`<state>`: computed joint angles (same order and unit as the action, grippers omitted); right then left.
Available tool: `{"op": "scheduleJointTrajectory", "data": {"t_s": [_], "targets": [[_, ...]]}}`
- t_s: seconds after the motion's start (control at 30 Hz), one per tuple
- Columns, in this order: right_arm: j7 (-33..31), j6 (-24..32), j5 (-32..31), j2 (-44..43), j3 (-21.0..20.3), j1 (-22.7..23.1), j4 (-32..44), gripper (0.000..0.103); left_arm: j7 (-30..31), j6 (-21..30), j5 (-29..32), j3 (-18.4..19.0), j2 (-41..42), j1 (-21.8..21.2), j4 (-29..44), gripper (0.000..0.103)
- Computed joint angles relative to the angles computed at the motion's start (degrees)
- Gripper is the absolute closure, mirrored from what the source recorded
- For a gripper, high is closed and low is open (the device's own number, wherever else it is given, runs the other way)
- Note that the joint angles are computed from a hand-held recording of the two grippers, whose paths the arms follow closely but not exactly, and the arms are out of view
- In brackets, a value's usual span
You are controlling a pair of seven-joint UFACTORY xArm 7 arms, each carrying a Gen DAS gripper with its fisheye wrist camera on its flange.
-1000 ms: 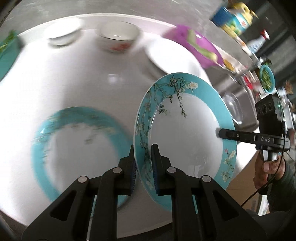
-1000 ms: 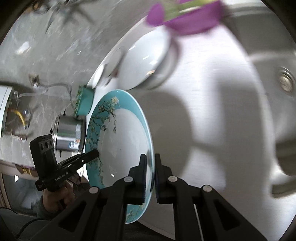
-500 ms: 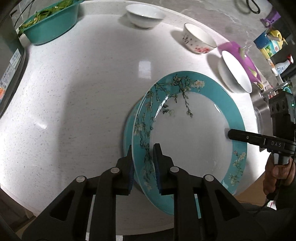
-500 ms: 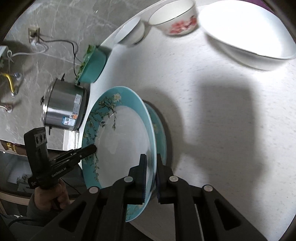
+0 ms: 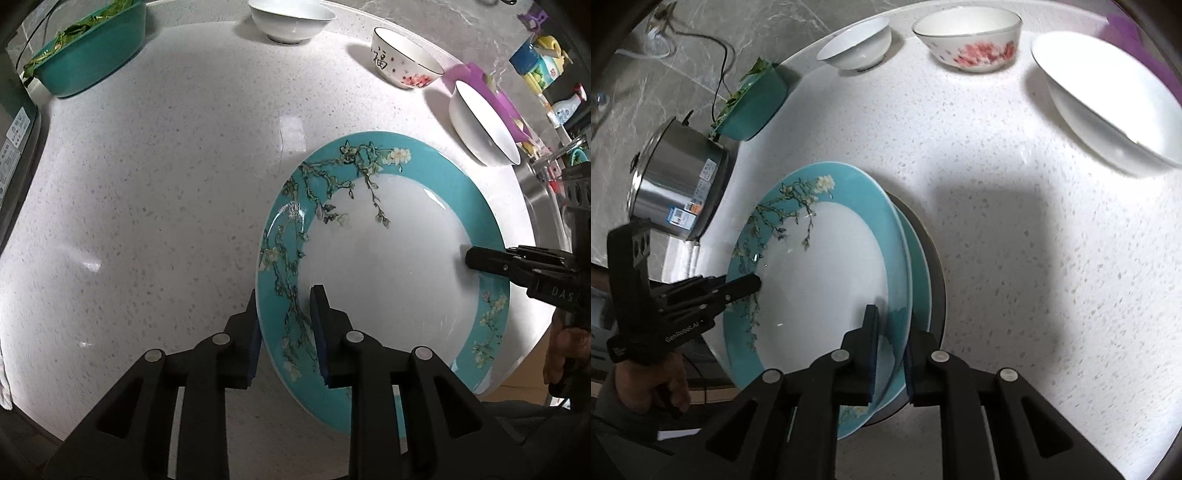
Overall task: Organize plates and bowls
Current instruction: 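Lower the plate stack onto the counter and open both tools, then move both tools toward the large white bowl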
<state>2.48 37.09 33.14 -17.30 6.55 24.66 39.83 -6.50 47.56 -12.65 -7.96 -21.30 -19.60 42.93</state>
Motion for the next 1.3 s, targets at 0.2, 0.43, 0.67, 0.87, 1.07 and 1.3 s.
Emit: {"op": "scheduleJointTrajectory", "data": {"t_s": [0.2,0.43,0.67,0.87,1.07,1.3], "targets": [[5.3,-1.1,-8.3,-0.8,2.9,-0.7,0.0,0.079,1.2,-0.5,0.6,0.3,0.5,0.0,0.4,0.076],[10.5,-3.5,-11.3,-0.7,3.6,0.4,0.1,0.053,3.6,-0.6,2.1,1.2,-0.3,1.4,1.6,0.036],[16.9,-6.2,-11.9,-5.6,2.9,0.5,-2.7,0.028,6.7,0.7,2.0,1.7,0.4,2.1,5.7,0.028],[17.1,-6.7,-9.9,-16.8,-2.8,-0.9,-9.0,0.02,7.3,1.0,1.0,-0.4,5.2,0.6,14.4,0.009],[10.3,-2.7,-10.2,-24.1,-12.7,-6.9,-11.5,0.01,-0.3,2.1,5.6,-5.0,15.6,-2.1,26.6,0.0],[-2.8,-1.4,-4.4,-18.3,-21.4,-11.2,-7.1,0.0,-9.8,2.9,15.4,-6.7,29.3,-8.4,42.5,0.0]]}}
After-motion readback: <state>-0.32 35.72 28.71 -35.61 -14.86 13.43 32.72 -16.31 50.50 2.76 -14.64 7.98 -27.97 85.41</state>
